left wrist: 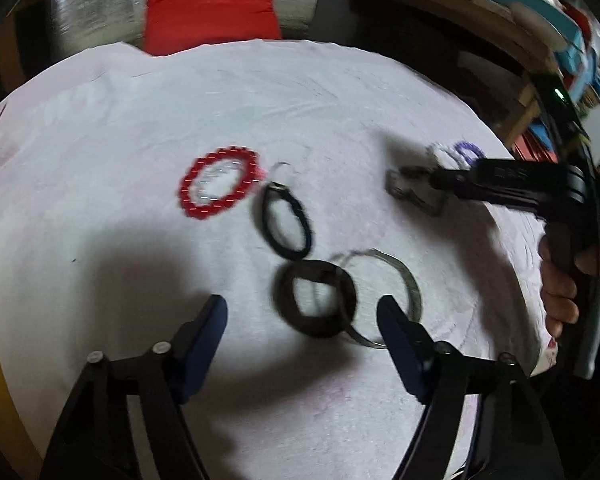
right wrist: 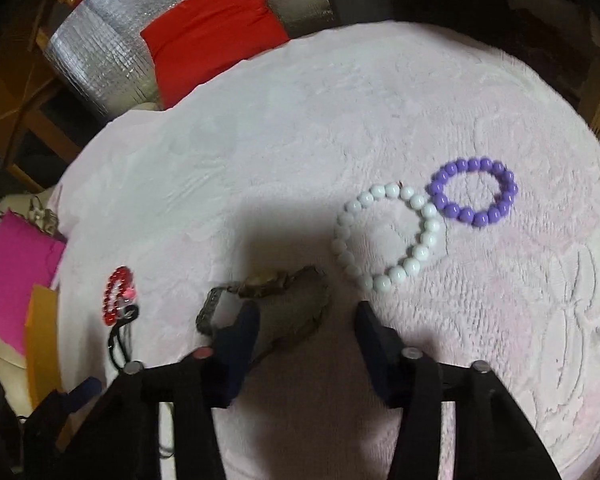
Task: Organize jewelry
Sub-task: 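Grasp the metal-band watch with the right tool while the left tool approaches the silver bangle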
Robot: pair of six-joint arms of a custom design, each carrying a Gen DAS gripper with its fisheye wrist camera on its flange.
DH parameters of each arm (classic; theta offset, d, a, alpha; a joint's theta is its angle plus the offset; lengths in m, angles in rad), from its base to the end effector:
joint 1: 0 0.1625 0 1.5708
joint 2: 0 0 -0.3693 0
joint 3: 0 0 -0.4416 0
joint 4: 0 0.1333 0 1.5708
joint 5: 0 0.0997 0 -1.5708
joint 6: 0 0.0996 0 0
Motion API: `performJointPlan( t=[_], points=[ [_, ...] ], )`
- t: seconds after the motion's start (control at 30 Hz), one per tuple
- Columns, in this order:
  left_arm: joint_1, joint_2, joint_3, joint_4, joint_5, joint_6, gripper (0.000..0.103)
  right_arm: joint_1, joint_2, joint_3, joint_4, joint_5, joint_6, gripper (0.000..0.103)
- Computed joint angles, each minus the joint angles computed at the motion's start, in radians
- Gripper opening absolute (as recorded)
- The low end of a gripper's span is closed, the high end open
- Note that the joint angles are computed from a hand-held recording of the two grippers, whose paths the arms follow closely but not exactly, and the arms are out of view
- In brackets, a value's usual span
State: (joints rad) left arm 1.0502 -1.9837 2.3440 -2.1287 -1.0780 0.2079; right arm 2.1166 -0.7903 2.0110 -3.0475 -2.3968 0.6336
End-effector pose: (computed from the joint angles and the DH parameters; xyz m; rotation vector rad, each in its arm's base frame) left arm -0.0325 -0.4194 0.2786 0.8864 2.5112 -0.3649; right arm 0.3238 -0.4174 -0.0300 -0.2459 -2.4449 0.8603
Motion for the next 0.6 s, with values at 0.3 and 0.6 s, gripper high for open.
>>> performJointPlan(
  t=[0.3, 0.6],
  points=[
    [0.017, 0.021, -0.007, -0.010, -0.034, 0.020, 0.043, 0.030, 0.051, -0.041, -0.006, -0.093, -0.061, 0.008],
    [-0.007, -0.020, 0.020, 0.004, -0.065, 0.044, 0.023, 0.072, 0.056, -0.016, -0.144, -0.105, -0.156, 0.006]
  ],
)
